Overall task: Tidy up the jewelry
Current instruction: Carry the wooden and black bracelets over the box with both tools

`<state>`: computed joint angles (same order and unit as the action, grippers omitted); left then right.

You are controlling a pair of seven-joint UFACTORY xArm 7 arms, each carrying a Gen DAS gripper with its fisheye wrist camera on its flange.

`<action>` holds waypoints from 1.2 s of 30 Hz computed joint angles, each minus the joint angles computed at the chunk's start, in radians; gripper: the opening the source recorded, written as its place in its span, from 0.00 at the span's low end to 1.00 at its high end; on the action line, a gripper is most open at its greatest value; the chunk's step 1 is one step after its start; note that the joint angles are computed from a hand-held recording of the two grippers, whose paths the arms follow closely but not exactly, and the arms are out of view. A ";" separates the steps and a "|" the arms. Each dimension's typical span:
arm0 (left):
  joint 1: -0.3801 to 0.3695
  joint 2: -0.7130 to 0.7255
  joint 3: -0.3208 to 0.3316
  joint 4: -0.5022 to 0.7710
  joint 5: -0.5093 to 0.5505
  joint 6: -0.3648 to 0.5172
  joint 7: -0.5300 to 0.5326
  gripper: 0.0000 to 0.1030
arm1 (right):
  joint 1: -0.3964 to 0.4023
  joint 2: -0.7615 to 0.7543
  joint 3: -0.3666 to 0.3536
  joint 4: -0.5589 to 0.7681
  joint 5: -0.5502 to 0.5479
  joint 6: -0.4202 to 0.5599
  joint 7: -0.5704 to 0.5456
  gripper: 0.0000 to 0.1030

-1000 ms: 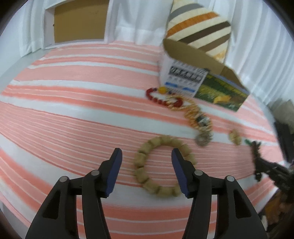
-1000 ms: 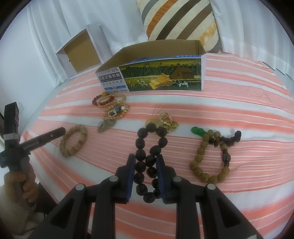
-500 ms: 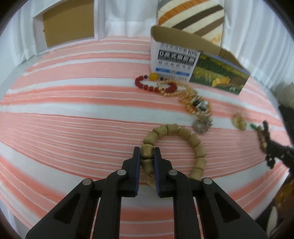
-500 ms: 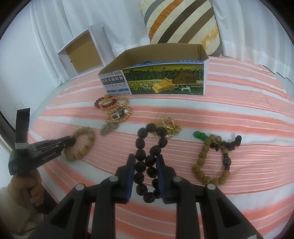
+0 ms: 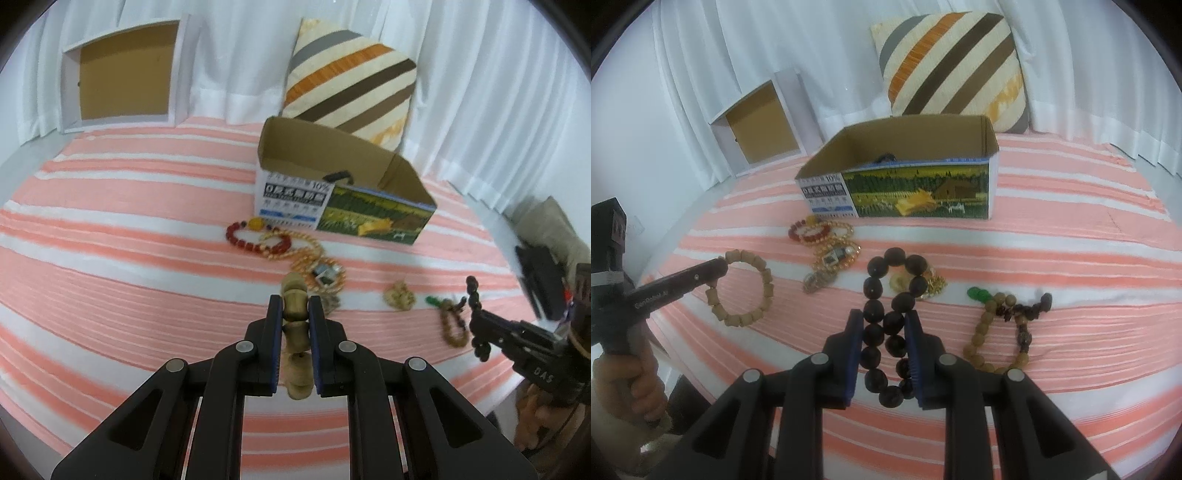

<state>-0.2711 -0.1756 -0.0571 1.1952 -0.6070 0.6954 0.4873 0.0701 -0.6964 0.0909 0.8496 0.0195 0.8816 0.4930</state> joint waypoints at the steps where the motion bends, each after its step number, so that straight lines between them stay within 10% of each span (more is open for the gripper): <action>1: 0.000 -0.001 0.001 0.008 -0.002 0.007 -0.001 0.11 | 0.000 0.000 0.000 0.006 0.000 0.002 0.001 0.23; 23: -0.002 0.086 -0.024 0.275 0.018 0.117 -0.048 0.11 | -0.030 0.092 -0.012 0.182 -0.050 0.009 -0.044 0.22; 36: 0.012 0.452 -0.102 0.843 0.166 0.245 -0.184 0.11 | -0.068 0.339 -0.078 0.433 -0.049 -0.035 -0.171 0.23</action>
